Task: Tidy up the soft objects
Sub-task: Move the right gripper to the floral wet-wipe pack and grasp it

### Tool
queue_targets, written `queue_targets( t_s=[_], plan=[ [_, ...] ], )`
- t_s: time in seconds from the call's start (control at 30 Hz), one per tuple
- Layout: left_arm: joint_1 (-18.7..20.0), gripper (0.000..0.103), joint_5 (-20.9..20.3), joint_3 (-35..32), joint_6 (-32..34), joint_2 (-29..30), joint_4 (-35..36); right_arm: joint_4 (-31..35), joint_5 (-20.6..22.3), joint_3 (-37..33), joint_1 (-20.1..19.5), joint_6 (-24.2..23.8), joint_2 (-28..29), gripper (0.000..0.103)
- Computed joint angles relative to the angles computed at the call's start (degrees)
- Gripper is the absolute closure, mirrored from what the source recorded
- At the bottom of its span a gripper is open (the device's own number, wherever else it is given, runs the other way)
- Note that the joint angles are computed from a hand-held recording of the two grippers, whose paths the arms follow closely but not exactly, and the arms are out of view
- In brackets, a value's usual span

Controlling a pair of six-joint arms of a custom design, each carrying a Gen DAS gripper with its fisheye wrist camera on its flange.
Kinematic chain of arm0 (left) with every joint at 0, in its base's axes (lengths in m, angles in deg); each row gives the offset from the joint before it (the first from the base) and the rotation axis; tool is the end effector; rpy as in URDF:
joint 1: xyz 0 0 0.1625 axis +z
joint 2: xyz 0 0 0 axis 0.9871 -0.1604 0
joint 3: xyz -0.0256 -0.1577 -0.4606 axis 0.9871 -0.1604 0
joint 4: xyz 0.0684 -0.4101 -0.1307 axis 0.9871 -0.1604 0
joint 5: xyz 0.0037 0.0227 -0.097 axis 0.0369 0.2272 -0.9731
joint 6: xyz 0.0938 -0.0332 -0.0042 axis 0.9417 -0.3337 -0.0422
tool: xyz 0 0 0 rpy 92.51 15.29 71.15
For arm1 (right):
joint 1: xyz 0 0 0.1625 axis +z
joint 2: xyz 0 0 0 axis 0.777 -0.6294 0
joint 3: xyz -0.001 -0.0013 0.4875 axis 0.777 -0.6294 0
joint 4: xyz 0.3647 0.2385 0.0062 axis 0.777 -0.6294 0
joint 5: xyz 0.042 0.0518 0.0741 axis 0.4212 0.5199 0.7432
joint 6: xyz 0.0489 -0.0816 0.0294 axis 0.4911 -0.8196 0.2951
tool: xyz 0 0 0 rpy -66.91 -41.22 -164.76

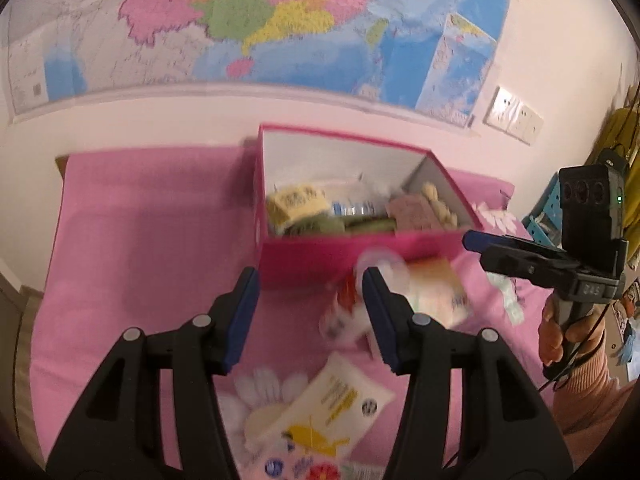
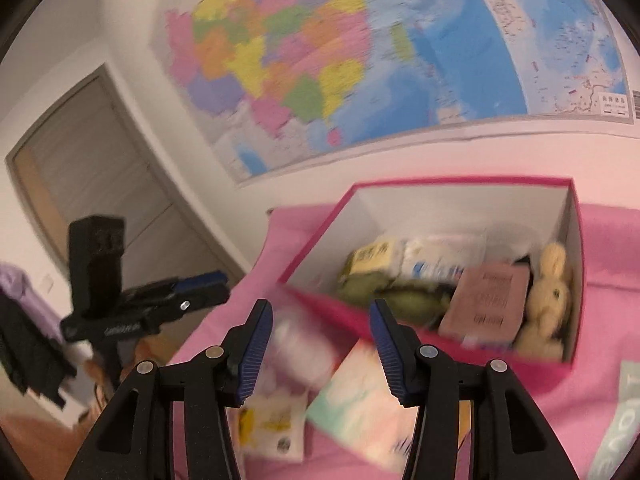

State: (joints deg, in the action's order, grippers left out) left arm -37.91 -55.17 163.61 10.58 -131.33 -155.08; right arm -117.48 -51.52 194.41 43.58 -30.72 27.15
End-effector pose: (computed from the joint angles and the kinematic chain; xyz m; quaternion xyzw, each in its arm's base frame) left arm -0.3162 -0.5720 0.2331 0.1670 0.8962 -0.3360 0.2369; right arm 0.2070 -0.6495 0.2764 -0.3540 0.8980 -0.2588 0.0366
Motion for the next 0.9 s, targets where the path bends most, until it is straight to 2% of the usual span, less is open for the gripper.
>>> queue_targets(
  t_s=[0.23, 0.47, 0.67, 0.9],
  plan=[
    [-0.6, 0.048, -1.7, 6.0, -8.0, -3.0, 4.6, 8.1, 0.2, 5.2, -0.8, -4.4, -2.4, 0.051],
    [-1.2, 0.048, -3.2, 11.2, -15.3, -6.1, 8.9, 14.9, -1.6, 7.7, 0.0, -6.9, -0.8, 0.051],
    [-1.4, 0.048, -5.2, 14.1, -17.4, -7.7, 8.1, 17.5, -3.1, 8.2, 1.1, -6.2, 2.2, 0.056],
    [-0.8, 0.049, -8.9, 15.1, -17.6, -8.0, 7.6, 16.7, -2.9, 8.4, 1.3, -3.8, 4.8, 0.066]
  ],
)
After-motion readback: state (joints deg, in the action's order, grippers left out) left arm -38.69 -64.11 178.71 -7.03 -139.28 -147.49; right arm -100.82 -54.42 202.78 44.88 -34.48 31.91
